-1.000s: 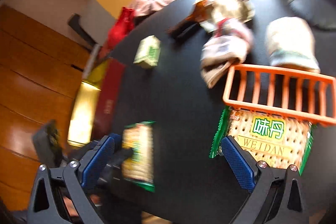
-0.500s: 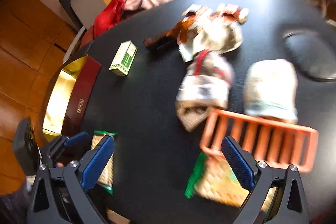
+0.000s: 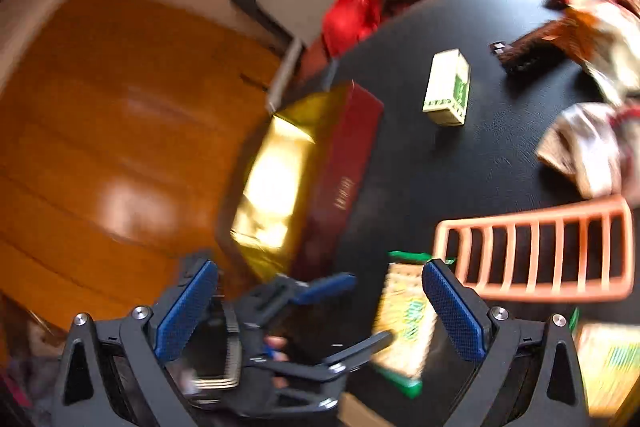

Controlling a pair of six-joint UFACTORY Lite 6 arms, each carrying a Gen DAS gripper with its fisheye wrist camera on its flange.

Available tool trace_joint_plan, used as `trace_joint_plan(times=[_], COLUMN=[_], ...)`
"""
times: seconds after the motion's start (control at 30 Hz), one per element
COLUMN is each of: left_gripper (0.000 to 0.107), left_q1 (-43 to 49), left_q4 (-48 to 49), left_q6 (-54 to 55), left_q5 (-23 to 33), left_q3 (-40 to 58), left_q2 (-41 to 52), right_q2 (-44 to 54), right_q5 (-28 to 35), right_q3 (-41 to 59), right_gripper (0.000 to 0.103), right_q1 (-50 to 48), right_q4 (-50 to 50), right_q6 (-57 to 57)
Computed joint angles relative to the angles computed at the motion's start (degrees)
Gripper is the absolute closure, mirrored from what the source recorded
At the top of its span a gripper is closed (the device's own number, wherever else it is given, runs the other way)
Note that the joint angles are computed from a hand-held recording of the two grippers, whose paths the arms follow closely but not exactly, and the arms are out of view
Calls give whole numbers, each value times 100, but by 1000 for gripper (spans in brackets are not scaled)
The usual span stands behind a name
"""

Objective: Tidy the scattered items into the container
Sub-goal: 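Grasp the orange rack with the right tool while the left tool grasps a WEIDAN cracker pack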

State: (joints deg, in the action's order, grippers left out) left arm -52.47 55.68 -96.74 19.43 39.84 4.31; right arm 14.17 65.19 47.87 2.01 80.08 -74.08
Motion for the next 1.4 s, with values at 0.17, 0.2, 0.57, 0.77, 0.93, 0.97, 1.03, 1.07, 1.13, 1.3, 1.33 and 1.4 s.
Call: trace_joint_plan(times=[0.17,0.2,0.57,0.77,0.93,0.97,1.03,1.07,1.13,1.3,1.33,1.4], left_gripper=[31,31,32,32,32,32,32,32,32,41,44,45], left_q1=[-50,-75,-150,-83,-72,-81,-98,-51,82,48,34,4], left_q4=[-121,-140,-22,70,-296,-368,-324,-298,-283,426,620,1063], left_q6=[87,106,59,-54,531,644,639,587,490,-394,-635,-1139], left_q5=[54,89,156,41,39,67,73,-36,-303,-312,-317,-324], left_q3=[27,82,595,750,1176,1238,1259,1181,986,668,605,469], left_q2=[-7,40,544,711,1131,1200,1252,1210,1082,852,807,709], right_q2=[-368,-386,-847,-1550,-465,-293,-3,131,210,8,-95,-342], right_q5=[222,19,-2091,-3540,-3761,-3785,-3892,-3954,-4046,-4258,-4257,-4272], right_q3=[-1201,-1383,-976,-599,213,357,594,695,684,283,152,-136], right_gripper=[0,0,0,0,14,20,38,39,48,92,91,91], right_q1=[-891,-937,-1842,-185,75,131,295,392,506,514,456,360], right_q4=[71,123,-1005,-2900,-2986,-3071,-3388,-3622,-3912,-3670,-3479,-3148], right_q6=[-131,-182,574,1547,1981,2114,2496,2761,3011,2690,2523,2233])
